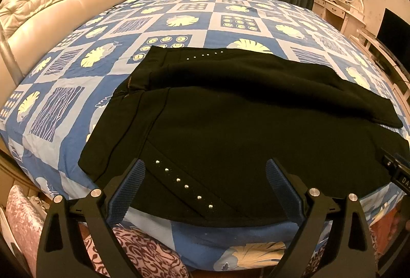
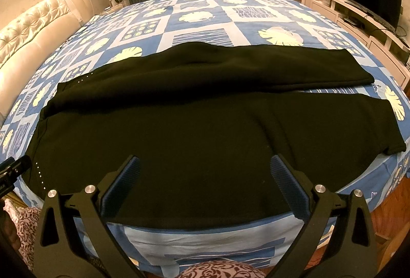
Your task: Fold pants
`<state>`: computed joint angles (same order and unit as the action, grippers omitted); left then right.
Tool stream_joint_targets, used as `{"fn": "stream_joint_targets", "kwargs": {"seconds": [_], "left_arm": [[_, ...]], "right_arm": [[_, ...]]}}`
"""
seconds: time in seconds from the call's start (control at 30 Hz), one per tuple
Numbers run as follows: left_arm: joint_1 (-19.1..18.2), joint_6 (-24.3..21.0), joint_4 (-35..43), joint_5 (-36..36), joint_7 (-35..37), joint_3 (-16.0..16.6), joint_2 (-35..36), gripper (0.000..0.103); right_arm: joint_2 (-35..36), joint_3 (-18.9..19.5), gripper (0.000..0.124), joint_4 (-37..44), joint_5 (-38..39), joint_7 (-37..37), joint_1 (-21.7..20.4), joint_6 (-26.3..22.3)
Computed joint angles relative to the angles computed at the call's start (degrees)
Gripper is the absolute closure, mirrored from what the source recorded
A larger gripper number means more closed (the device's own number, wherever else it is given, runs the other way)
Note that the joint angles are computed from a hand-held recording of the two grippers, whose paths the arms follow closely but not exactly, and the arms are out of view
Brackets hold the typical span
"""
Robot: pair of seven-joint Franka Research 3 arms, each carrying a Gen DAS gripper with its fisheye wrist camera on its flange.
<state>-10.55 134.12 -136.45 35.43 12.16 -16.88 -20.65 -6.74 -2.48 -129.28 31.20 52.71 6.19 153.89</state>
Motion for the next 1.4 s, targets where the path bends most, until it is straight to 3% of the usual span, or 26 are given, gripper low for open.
{"fn": "stream_joint_targets", "kwargs": {"seconds": [0.33,0.47,0.57,0.7,0.8,0.9,1.03,1.2,1.3,1.4], "left_arm": [[-0.13,0.55,-0.25,-0.49,0.50,0.31,-0.12,0.009],[-0.06,3.50,-1.81,-1.87,2.45,1.64,-1.25,0.009],[0.41,8.54,-3.96,-3.88,5.51,3.91,-3.29,0.009],[1.56,19.06,-8.17,-9.37,12.75,9.40,-6.79,0.009],[4.03,22.38,-9.41,-12.74,16.55,11.66,-7.72,0.009],[3.34,25.07,-9.86,-19.65,25.27,18.32,-6.49,0.009],[-0.10,29.03,-8.44,-30.92,39.46,29.54,-1.86,0.009],[-7.85,27.78,-0.78,-47.65,61.62,41.84,7.77,0.009],[-9.98,26.29,4.27,-56.95,73.84,44.79,13.61,0.009],[-10.19,21.14,11.79,-72.48,89.51,46.00,21.13,0.009]], "right_arm": [[0.12,-0.18,0.023,0.38,1.14,-0.88,0.26,-1.61],[0.29,-0.42,0.023,1.17,2.46,-2.33,0.16,-3.86],[0.37,-0.50,0.023,1.72,3.35,-3.58,0.06,-5.46],[0.93,-0.65,0.023,3.27,4.69,-4.36,-0.16,-8.54],[1.51,-0.74,0.023,4.93,6.60,-5.78,-0.31,-10.95],[2.62,-0.60,0.023,7.15,8.44,-7.44,-0.38,-12.78],[4.85,-0.03,0.023,10.08,10.59,-8.70,-0.50,-12.98],[8.71,0.84,0.023,14.45,11.13,-6.80,-0.92,-14.31],[11.14,1.41,0.023,16.93,11.21,-5.36,-1.26,-15.66],[12.89,1.96,0.023,18.32,10.62,-3.91,-1.43,-16.12]]}}
